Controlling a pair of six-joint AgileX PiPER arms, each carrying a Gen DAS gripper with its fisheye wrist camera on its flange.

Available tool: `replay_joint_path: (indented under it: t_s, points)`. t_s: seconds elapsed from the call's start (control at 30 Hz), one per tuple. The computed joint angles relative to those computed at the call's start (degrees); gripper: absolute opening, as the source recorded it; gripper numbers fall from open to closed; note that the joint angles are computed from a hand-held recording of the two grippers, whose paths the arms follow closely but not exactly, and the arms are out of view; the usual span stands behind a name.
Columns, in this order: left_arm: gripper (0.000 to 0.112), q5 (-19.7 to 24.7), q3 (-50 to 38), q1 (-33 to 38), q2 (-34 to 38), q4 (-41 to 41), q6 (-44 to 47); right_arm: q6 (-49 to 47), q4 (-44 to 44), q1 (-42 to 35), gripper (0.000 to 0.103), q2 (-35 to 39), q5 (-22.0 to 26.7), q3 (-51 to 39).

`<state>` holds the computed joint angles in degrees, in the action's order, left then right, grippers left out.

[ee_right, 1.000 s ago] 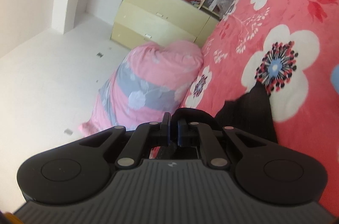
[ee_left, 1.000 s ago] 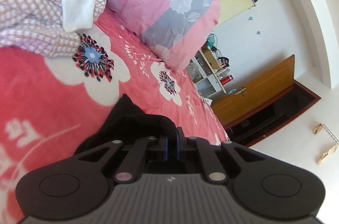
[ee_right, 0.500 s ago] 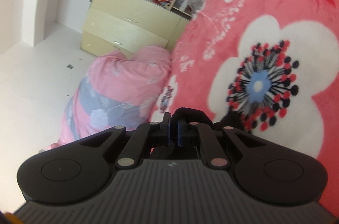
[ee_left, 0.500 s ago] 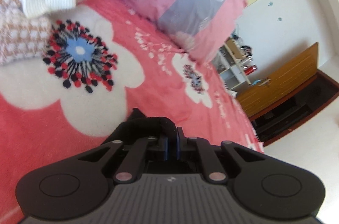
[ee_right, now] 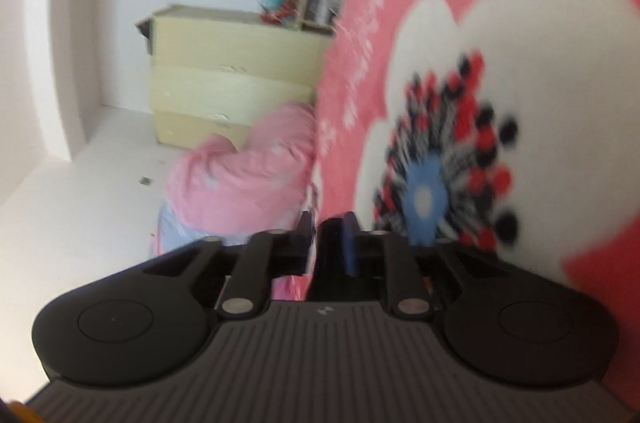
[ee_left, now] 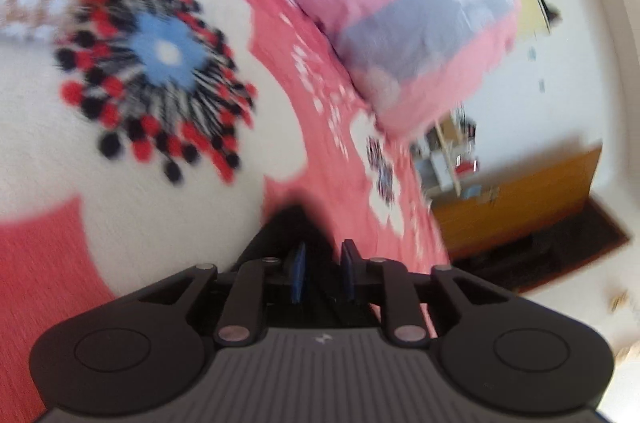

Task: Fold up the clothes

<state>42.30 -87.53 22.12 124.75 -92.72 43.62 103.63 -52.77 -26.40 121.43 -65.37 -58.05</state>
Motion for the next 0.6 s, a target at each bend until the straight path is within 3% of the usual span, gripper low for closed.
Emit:
replay_joint_path:
  t_s: [0.1,0.17,0.23,0.3,0.47,0.6]
  points:
    - [0.026,-0.1,0.7,0.7,0.1,-3.4,0.6,-2.3,3.4,-0.6,0.033,0.5,-2.9,1.4]
    - [0.038,-1.6,1.6,0.6,-1.5,-2.6,1.2,-3.8,4.4,-0.8,0.039,0.3,-3.7,2.1]
    - [0.046,-2.7,2.3,0.5,-3.6,-0.2,0.8,-5.9,4.7,-0.7,0.044,-0.2,-3.4,2.6]
    - [0.047,-2.5,2.5,1.0,-5.8,3.5,-1.0,-7.4,3.8,-0.3,0.049,-1.1,-1.8,2.3]
    - [0.057,3.4,6.2,5.8,-15.9,15.0,-7.4,-8.1,0.0,-0.7,0.069,-4.1,0.9,3.0]
    - [0.064,12.4,11.0,13.1,-26.5,23.4,-10.2,-6.7,-5.4,-1.9,0.083,-9.7,2.8,6.7]
